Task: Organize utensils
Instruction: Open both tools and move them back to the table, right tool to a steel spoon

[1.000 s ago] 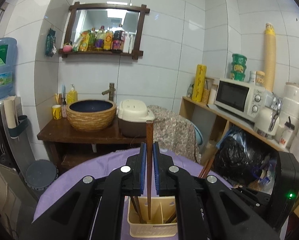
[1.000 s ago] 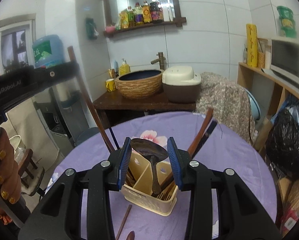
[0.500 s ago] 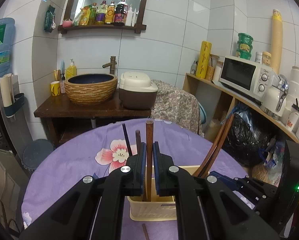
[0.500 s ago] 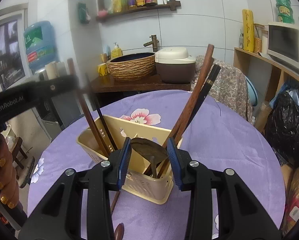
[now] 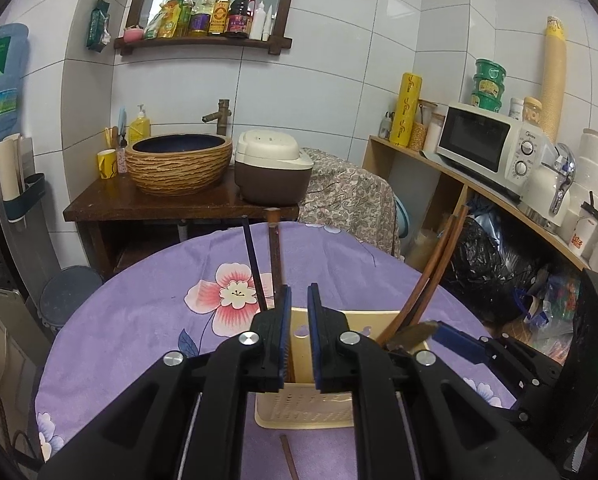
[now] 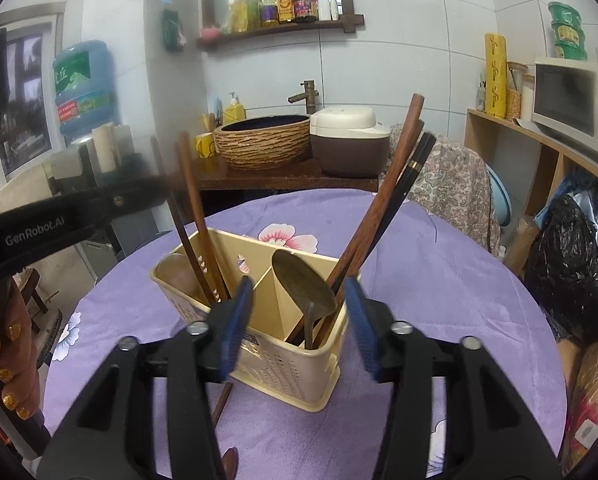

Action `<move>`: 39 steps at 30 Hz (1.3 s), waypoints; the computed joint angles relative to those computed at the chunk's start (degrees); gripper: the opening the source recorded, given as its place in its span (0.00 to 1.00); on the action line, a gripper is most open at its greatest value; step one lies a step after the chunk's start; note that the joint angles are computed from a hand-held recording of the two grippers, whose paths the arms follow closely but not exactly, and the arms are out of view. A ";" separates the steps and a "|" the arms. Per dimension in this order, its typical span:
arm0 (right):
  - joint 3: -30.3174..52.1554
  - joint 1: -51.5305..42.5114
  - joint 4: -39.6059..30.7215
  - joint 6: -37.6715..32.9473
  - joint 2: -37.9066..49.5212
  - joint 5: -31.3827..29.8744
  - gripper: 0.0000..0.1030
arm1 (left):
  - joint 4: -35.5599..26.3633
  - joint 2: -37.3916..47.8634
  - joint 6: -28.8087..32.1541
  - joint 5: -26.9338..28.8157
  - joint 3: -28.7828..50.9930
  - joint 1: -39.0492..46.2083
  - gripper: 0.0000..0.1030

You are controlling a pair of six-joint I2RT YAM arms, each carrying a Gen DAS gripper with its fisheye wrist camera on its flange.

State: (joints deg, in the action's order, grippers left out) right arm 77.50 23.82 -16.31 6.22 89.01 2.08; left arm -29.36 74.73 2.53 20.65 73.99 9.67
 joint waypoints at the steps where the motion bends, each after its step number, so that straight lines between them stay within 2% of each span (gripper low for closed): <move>1: -0.91 0.08 0.72 -0.12 -0.78 0.40 0.59 | 0.28 -0.82 -0.17 0.70 -0.59 0.50 0.25; 2: -1.72 0.29 1.23 -0.33 -1.52 0.99 0.60 | 0.60 -2.03 -0.54 1.65 -1.41 1.20 0.37; 5: -5.20 1.07 2.79 -0.94 -4.88 2.32 0.65 | 2.38 -6.04 -1.61 3.11 -4.76 3.00 0.56; 9: -10.69 2.35 3.53 -1.73 -10.17 4.66 0.70 | 3.42 -12.37 0.02 3.64 -10.58 5.33 0.73; 11: -13.07 2.97 2.12 -1.10 -12.52 5.42 0.71 | 3.42 -15.52 1.52 4.79 -14.23 7.66 0.83; 14: -16.53 3.71 -0.69 0.91 -15.11 5.67 0.73 | 2.97 -20.00 4.66 4.34 -20.50 11.22 0.91; 19: -22.16 6.74 -4.28 4.47 -16.22 6.90 0.72 | 1.71 -23.98 11.24 1.07 -29.18 16.17 0.92; 22: -24.31 9.25 -5.79 6.49 -15.02 6.35 0.61 | 0.60 -25.00 13.58 0.97 -32.74 19.30 0.92; 29: -25.56 15.14 -6.78 10.65 -10.30 6.17 0.50 | -0.64 -26.04 17.04 2.83 -36.00 24.71 0.92; 35: -25.69 17.52 -6.78 11.75 -7.12 8.64 0.35 | -1.92 -27.38 17.99 3.58 -36.62 25.27 0.92; 38: -26.72 17.51 -6.29 11.63 -8.00 8.50 0.23 | -2.34 -27.62 17.46 3.08 -37.57 23.90 0.92; 39: -27.41 17.21 -5.66 11.55 -8.20 7.99 0.16 | -2.64 -27.54 17.51 3.11 -37.77 23.54 0.92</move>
